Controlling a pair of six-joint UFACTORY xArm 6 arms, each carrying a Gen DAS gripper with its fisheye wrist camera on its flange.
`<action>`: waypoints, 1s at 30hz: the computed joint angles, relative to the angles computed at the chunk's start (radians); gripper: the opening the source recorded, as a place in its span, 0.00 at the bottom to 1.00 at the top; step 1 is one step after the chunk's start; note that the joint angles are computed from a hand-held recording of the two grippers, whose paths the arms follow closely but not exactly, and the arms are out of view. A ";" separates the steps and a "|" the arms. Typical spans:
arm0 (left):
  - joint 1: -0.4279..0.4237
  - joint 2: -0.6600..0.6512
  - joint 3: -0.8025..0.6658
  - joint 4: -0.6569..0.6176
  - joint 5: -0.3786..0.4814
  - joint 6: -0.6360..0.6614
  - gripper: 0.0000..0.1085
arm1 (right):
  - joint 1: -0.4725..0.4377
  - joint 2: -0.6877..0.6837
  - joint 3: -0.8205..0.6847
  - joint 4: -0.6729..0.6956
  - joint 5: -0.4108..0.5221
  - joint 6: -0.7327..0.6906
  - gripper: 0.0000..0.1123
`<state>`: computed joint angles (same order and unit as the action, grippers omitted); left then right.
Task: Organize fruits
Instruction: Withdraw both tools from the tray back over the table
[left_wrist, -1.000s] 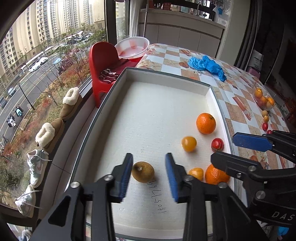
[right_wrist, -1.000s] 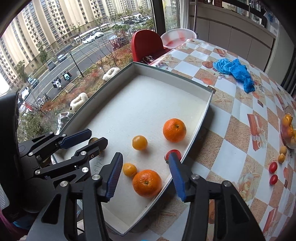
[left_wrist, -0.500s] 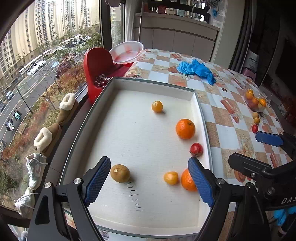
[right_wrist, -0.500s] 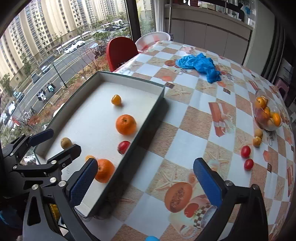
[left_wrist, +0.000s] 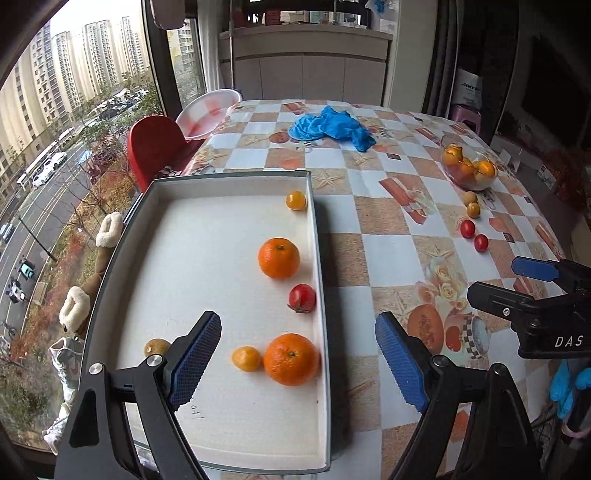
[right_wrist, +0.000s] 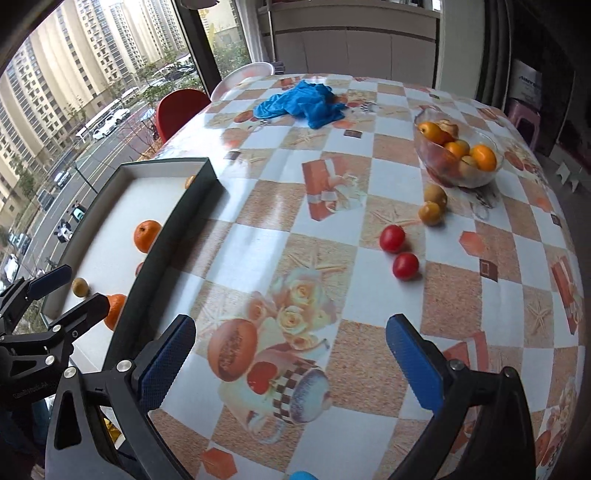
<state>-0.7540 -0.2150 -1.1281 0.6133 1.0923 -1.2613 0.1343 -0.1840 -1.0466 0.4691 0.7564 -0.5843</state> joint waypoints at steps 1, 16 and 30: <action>-0.004 0.015 -0.015 -0.002 0.000 0.008 0.80 | -0.013 0.003 0.003 0.001 0.001 0.000 0.92; -0.032 0.230 -0.256 -0.041 0.018 0.132 0.80 | -0.174 0.063 -0.001 0.006 -0.017 -0.001 0.92; 0.011 0.487 -0.570 -0.110 0.004 0.241 0.80 | -0.267 0.112 0.011 -0.063 -0.146 0.005 0.92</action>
<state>-0.7431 0.2723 -1.6977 0.5035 1.0961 -1.0205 -0.1328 -0.0724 -1.0360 0.4066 0.6108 -0.5796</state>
